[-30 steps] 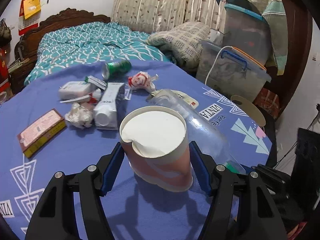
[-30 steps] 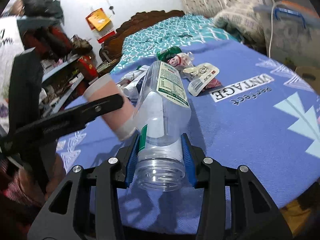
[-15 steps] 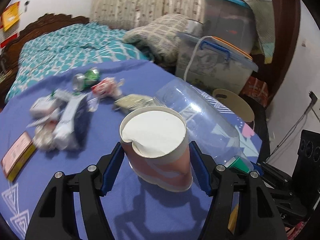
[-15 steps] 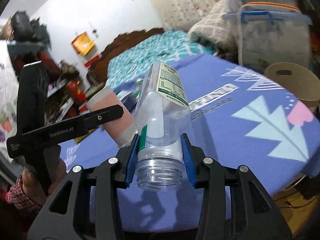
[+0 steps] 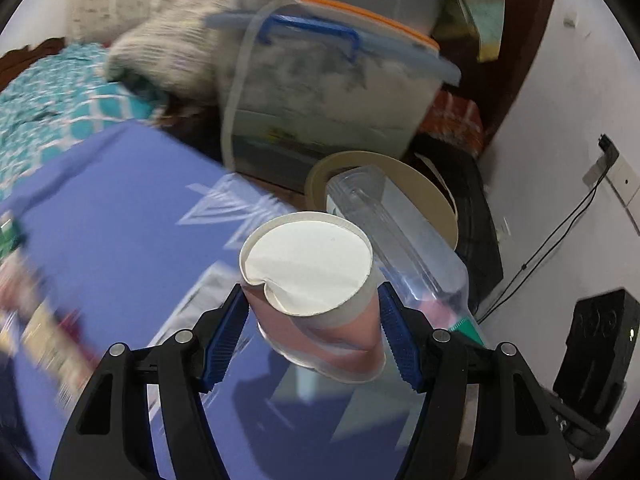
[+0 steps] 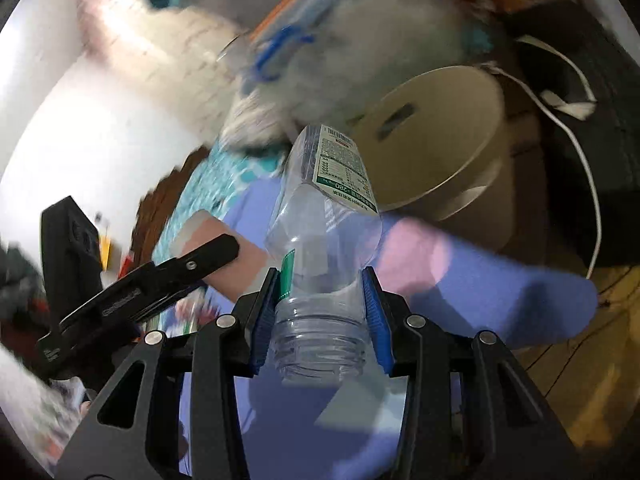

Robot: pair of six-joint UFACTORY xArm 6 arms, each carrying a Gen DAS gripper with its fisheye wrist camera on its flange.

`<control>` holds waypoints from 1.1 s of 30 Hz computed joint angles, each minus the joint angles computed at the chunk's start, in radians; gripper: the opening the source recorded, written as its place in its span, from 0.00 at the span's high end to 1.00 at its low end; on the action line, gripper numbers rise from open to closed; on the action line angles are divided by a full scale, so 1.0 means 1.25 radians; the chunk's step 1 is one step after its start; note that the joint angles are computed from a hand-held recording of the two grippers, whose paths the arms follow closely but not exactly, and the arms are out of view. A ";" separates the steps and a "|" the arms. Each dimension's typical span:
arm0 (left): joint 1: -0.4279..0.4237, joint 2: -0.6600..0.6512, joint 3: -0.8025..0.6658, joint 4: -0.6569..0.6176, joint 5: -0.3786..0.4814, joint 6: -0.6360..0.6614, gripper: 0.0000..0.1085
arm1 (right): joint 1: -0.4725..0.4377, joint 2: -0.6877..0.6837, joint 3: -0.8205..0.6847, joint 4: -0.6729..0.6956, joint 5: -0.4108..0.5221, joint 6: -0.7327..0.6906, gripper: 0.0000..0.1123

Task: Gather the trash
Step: 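Carry the cup and bottle to the beige bin and open both tools, then return both tools to the table above the remaining trash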

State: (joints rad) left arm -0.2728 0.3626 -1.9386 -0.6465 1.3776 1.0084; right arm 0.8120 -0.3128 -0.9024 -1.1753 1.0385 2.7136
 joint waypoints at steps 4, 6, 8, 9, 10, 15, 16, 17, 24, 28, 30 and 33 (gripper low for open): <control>-0.072 0.058 -0.062 0.038 -0.001 -0.039 0.40 | -0.030 -0.047 0.048 -0.001 0.015 0.042 0.61; -0.106 0.071 -0.075 0.045 -0.027 -0.046 0.40 | -0.043 -0.047 0.046 0.008 0.019 0.041 0.61; -0.130 0.098 -0.114 0.070 -0.024 -0.072 0.34 | -0.064 -0.048 0.055 0.010 0.002 0.053 0.58; -0.145 0.118 -0.143 0.089 -0.018 -0.092 0.25 | -0.069 -0.051 0.061 0.009 -0.004 0.065 0.52; -0.152 0.124 -0.151 0.097 -0.028 -0.100 0.24 | -0.073 -0.048 0.060 0.009 -0.007 0.071 0.45; -0.160 0.153 -0.203 0.100 -0.012 -0.127 0.23 | -0.055 -0.005 0.006 0.017 0.066 0.021 0.40; -0.155 0.141 -0.187 0.094 -0.022 -0.117 0.23 | -0.047 0.006 -0.008 0.019 0.083 0.009 0.40; -0.149 0.127 -0.167 0.089 -0.035 -0.105 0.23 | -0.039 0.016 -0.018 0.019 0.095 0.003 0.40; -0.013 0.005 0.005 -0.001 -0.058 0.006 0.23 | -0.002 0.128 -0.142 0.009 0.098 -0.087 0.40; 0.088 -0.043 0.073 -0.038 -0.101 0.043 0.23 | -0.014 0.205 -0.227 0.009 0.022 -0.150 0.40; 0.133 -0.058 0.097 -0.042 -0.144 0.050 0.23 | -0.016 0.257 -0.289 0.015 -0.012 -0.191 0.40; 0.210 -0.083 0.133 -0.057 -0.220 0.069 0.23 | -0.012 0.336 -0.390 0.029 -0.044 -0.270 0.40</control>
